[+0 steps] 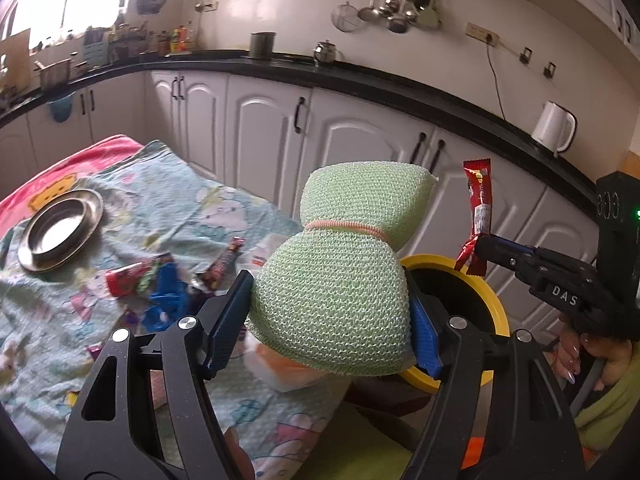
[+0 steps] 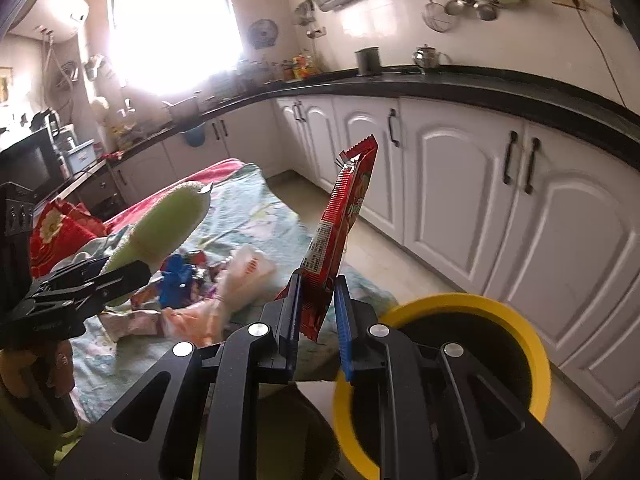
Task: Collect trash
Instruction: 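Carry the green sponge and red wrapper in both tools over the yellow bin, then open both tools to drop the sponge and wrapper into the bin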
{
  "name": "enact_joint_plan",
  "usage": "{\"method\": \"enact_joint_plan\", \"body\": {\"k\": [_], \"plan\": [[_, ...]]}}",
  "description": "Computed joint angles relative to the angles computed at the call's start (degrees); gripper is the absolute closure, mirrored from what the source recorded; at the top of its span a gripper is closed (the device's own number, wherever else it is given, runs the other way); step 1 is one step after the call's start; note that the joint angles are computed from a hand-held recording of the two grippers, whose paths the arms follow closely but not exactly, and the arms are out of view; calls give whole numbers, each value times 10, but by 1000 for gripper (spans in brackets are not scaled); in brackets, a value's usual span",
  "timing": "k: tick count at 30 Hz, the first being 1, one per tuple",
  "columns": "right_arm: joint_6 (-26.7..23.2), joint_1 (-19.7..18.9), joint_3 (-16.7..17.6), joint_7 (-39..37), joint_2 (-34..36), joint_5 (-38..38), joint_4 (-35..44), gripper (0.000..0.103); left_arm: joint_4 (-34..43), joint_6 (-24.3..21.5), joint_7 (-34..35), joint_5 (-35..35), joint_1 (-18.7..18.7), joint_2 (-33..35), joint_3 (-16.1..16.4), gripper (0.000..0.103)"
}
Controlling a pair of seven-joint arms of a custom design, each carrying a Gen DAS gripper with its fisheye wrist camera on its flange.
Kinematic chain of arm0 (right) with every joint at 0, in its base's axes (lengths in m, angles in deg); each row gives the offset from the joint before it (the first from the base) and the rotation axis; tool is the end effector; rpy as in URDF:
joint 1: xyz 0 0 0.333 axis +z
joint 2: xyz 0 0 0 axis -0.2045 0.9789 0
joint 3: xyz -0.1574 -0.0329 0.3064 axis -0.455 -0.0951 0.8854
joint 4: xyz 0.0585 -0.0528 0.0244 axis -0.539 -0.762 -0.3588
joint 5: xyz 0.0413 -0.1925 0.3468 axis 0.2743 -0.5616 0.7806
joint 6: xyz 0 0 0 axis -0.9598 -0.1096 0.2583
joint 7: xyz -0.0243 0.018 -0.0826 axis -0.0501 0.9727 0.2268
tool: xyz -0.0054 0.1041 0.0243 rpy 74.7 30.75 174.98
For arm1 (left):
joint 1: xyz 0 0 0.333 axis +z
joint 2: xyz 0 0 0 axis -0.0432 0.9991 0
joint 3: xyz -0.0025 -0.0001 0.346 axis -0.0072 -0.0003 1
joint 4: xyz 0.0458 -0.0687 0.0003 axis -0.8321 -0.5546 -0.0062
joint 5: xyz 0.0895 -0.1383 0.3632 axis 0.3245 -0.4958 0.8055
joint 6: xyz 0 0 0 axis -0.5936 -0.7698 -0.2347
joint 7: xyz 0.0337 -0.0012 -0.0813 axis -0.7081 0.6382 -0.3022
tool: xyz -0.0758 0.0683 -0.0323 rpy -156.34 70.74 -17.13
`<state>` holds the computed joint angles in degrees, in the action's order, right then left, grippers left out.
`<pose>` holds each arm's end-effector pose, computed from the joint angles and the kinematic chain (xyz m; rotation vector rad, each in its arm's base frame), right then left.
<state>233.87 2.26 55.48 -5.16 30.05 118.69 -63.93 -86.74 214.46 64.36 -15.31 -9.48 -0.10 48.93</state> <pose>0.5886 0.1472 0.5338 -1.7856 1.2812 -0.4182 0.5616 -0.1815 0.5451 -1.6579 1.8008 -1.0644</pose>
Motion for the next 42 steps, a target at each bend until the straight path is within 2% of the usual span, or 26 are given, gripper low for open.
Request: {"method": "enact_joint_plan", "body": {"k": [22,34,42], "plan": [[8,-53,-34,103,-3,-93,-57,87,91,-49,31,30,-60,89,-12,41],[3,-76,-41,97,-3,-81,-72,87,139,-87,64,24,-87,141,-18,40],[-19,-84,-45,92,0,-85,-77,87,169,-126,76,19,-100,172,-18,40]]}}
